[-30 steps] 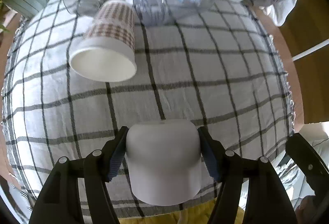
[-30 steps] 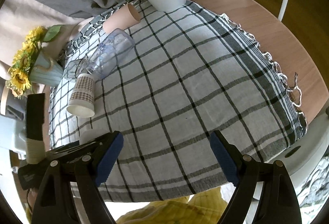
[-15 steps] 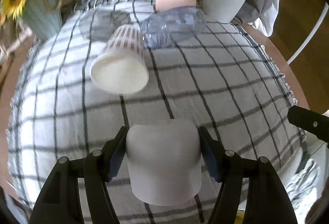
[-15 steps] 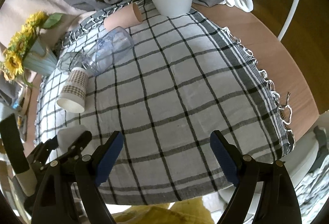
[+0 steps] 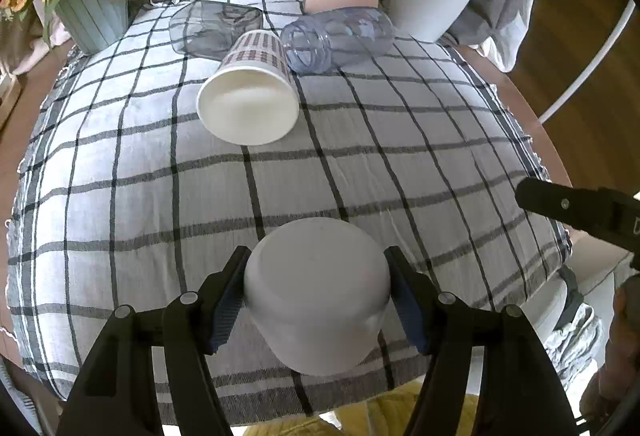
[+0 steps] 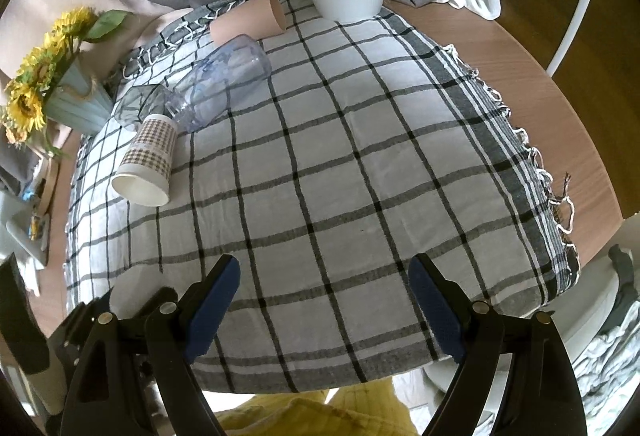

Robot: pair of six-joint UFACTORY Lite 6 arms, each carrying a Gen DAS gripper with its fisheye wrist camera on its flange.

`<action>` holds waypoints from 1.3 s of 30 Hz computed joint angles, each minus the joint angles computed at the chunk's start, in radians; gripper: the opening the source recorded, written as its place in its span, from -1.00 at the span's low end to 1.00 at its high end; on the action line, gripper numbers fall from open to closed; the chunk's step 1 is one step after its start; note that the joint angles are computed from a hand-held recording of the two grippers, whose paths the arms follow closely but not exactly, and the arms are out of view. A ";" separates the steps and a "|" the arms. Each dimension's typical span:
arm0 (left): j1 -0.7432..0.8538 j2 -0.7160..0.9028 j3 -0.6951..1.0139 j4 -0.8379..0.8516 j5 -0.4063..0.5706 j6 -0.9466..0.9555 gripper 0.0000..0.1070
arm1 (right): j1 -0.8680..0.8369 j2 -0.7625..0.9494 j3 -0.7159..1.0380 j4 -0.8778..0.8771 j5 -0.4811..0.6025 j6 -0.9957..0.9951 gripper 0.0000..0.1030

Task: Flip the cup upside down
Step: 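Rotate the white cup with the left tool, rim down, and lower it onto the cloth, then open the left tool to release the cup and pull back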

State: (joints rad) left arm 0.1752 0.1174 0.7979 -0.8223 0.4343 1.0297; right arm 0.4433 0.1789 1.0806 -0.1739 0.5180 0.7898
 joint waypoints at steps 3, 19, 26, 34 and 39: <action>0.014 -0.001 -0.007 -0.018 0.017 0.040 0.24 | 0.016 0.005 0.007 -0.016 0.010 0.025 0.67; 0.051 0.045 -0.021 -0.097 0.111 0.304 0.27 | 0.144 0.012 0.014 -0.188 0.127 0.314 0.67; 0.093 0.083 0.001 -0.160 0.166 0.406 0.28 | 0.214 -0.013 -0.012 -0.264 0.185 0.500 0.67; 0.082 0.069 -0.017 -0.117 0.118 0.350 0.55 | 0.254 -0.042 -0.042 -0.279 0.208 0.576 0.67; 0.072 0.023 -0.064 -0.155 0.060 0.339 0.73 | 0.245 -0.061 -0.064 -0.282 0.179 0.540 0.69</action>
State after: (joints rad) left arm 0.2471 0.1408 0.7338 -0.9777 0.4940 1.3687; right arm 0.6886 0.1175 1.0169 -0.4561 0.6970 1.3299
